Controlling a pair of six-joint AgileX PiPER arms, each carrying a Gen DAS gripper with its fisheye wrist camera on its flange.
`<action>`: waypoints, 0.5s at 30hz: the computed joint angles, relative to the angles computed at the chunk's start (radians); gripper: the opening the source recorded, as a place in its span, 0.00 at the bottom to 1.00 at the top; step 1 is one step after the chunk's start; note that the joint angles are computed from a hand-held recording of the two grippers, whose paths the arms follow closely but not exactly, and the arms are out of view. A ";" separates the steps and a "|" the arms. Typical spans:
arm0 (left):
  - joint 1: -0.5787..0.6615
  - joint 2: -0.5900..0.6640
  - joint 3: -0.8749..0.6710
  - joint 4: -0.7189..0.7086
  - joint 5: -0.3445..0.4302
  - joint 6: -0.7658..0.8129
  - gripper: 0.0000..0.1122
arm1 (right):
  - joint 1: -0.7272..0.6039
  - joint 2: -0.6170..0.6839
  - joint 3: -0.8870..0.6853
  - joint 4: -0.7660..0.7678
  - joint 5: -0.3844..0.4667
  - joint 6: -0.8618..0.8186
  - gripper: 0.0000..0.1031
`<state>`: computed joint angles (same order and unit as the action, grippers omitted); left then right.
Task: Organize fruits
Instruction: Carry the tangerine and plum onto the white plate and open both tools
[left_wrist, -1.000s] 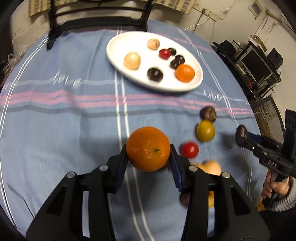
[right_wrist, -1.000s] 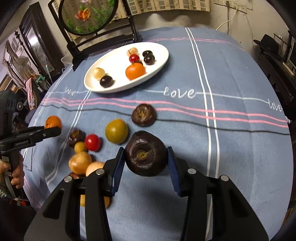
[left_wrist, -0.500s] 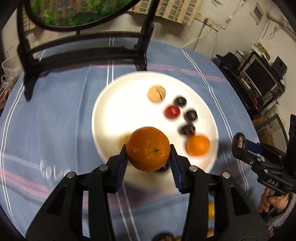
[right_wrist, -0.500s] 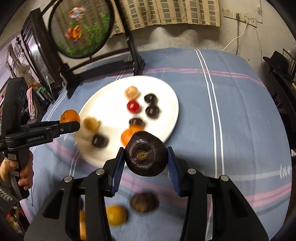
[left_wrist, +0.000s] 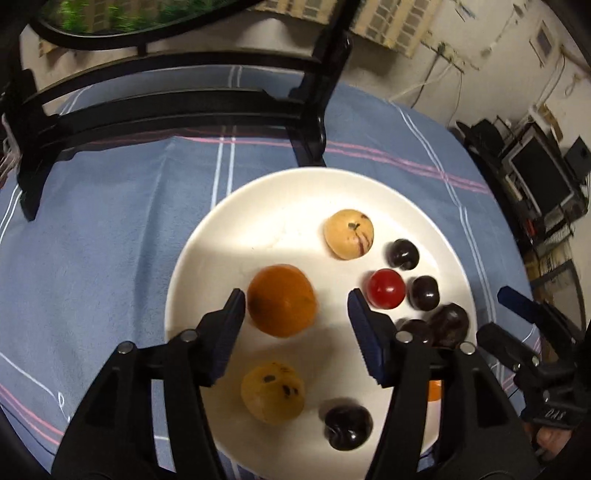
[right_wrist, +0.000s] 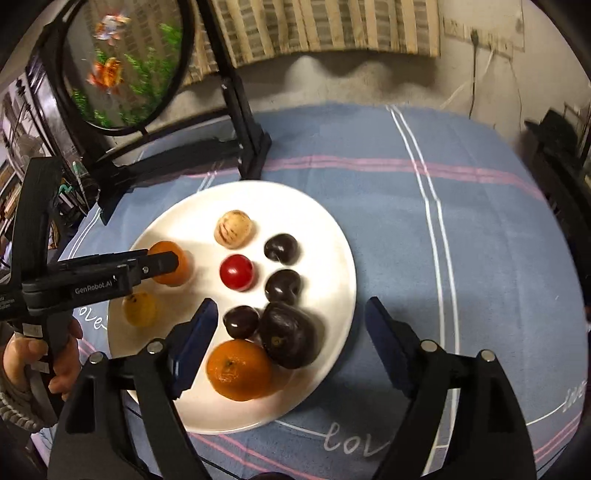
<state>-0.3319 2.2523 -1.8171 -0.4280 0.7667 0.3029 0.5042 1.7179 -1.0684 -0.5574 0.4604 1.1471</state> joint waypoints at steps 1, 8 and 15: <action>0.001 -0.017 0.015 -0.001 -0.001 -0.002 0.53 | 0.004 -0.008 0.004 -0.001 0.001 0.002 0.79; 0.003 -0.267 0.316 -0.003 -0.092 0.039 0.63 | 0.133 -0.140 0.103 -0.035 0.105 0.180 0.93; 0.030 -0.556 0.725 -0.045 -0.141 0.107 0.65 | 0.392 -0.282 0.221 -0.054 0.250 0.409 0.93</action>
